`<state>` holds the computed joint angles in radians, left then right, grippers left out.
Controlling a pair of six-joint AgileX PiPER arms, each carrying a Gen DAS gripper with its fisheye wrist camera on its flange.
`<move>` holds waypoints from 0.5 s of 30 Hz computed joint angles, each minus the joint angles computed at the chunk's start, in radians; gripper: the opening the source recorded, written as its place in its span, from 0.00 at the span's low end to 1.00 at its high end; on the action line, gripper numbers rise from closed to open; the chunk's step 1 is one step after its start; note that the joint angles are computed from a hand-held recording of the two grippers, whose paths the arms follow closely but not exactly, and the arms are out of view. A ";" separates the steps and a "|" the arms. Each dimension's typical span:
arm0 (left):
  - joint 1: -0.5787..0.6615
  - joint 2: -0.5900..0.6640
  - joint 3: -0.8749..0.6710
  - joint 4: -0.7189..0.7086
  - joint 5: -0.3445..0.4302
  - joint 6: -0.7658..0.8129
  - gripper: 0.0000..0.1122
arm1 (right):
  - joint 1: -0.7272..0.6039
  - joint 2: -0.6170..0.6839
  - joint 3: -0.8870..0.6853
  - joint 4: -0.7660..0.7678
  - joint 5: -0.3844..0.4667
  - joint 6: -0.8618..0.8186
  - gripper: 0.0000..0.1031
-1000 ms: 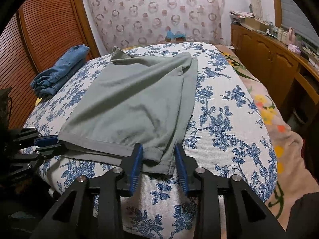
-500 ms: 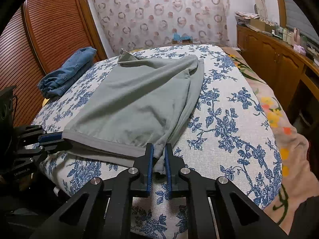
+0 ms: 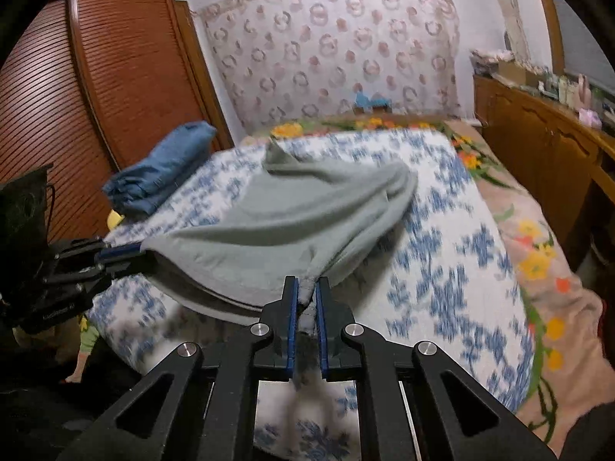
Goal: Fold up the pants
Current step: 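Lift the held pants end with both tools and carry it over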
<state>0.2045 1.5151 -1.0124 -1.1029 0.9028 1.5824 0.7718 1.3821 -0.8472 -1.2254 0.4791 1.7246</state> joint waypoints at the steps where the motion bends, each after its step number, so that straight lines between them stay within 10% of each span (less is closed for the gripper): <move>1: 0.003 0.001 -0.023 -0.004 0.008 -0.012 0.10 | 0.004 -0.003 -0.014 0.001 0.009 -0.016 0.08; 15: 0.090 -0.021 -0.498 -0.051 0.142 -0.193 0.09 | 0.057 -0.072 -0.396 0.119 0.141 -0.451 0.08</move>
<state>0.2942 1.4941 -1.5101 -1.1540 1.0448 1.3895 0.8293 1.3096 -1.2434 -1.1065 0.6197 1.2739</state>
